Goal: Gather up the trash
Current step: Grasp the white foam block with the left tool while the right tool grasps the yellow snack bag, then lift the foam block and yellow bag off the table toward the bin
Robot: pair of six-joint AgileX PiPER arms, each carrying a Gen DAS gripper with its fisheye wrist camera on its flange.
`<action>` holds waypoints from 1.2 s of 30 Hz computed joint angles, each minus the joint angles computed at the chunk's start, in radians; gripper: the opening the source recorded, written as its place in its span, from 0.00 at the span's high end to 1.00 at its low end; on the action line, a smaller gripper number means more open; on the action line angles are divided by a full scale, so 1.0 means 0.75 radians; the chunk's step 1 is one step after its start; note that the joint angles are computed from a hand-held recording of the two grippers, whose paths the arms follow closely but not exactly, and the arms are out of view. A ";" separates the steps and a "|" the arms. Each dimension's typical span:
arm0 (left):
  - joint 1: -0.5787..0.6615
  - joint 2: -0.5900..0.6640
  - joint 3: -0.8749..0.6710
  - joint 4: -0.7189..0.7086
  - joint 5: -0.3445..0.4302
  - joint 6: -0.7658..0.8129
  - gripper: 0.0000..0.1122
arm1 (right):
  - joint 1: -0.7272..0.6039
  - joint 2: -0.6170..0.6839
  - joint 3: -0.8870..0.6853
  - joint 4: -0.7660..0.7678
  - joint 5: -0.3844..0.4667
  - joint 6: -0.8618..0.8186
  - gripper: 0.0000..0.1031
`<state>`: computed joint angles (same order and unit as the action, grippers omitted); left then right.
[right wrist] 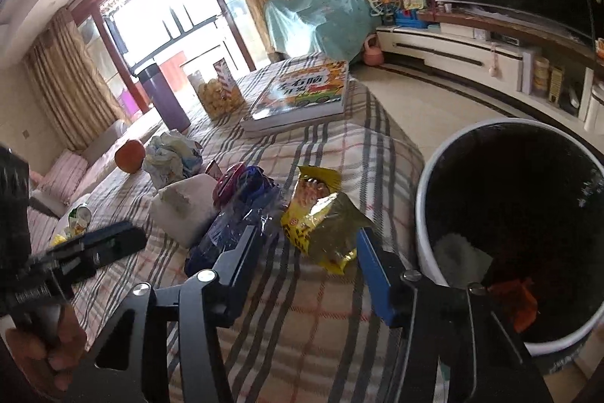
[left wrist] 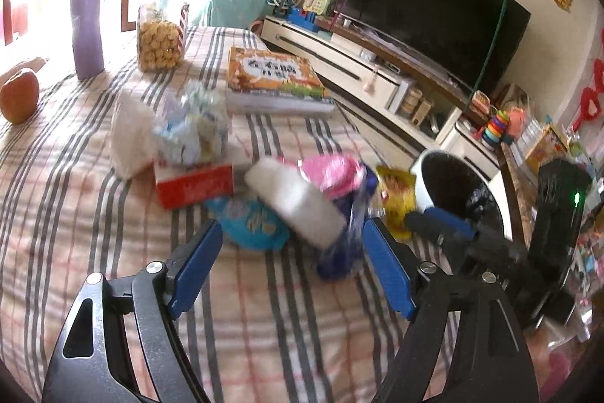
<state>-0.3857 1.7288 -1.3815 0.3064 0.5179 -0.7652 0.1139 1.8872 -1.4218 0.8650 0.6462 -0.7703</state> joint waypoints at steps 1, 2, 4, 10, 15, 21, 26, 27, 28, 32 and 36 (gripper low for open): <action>0.011 0.024 -0.027 -0.010 0.000 0.005 0.30 | 0.006 0.019 -0.021 -0.018 0.006 0.015 0.50; 0.020 0.047 -0.052 -0.015 0.003 0.007 0.30 | 0.011 0.039 -0.043 -0.032 0.018 0.028 0.51; 0.035 0.089 -0.083 -0.034 0.009 0.019 0.30 | 0.018 0.077 -0.079 -0.058 0.036 0.055 0.63; 0.092 0.084 0.010 -0.327 -0.094 0.312 0.71 | 0.024 0.092 -0.075 -0.006 0.067 0.038 0.91; 0.026 -0.010 0.139 -0.149 -0.085 0.203 0.74 | 0.025 0.024 0.034 0.118 0.097 -0.061 0.95; 0.040 -0.192 0.374 -0.265 -0.132 0.325 0.75 | 0.015 -0.056 0.170 0.245 0.145 -0.156 0.95; 0.036 -0.299 0.508 -0.246 -0.133 0.324 0.75 | 0.012 -0.095 0.258 0.281 0.188 -0.174 0.94; 0.027 -0.302 0.518 -0.193 -0.130 0.272 0.74 | 0.016 -0.105 0.276 0.268 0.179 -0.169 0.89; 0.017 -0.303 0.529 -0.139 -0.127 0.220 0.73 | 0.020 -0.114 0.284 0.255 0.169 -0.155 0.89; -0.029 -0.314 0.564 0.067 -0.125 -0.003 0.69 | 0.013 -0.203 0.385 0.253 0.141 -0.185 0.79; -0.071 -0.309 0.591 0.287 -0.114 -0.247 0.57 | 0.000 -0.308 0.478 0.251 0.084 -0.225 0.57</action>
<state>-0.4391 1.4974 -0.9383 0.5216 0.4324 -0.9503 0.1140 1.6561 -1.0636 1.0531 0.7095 -0.9392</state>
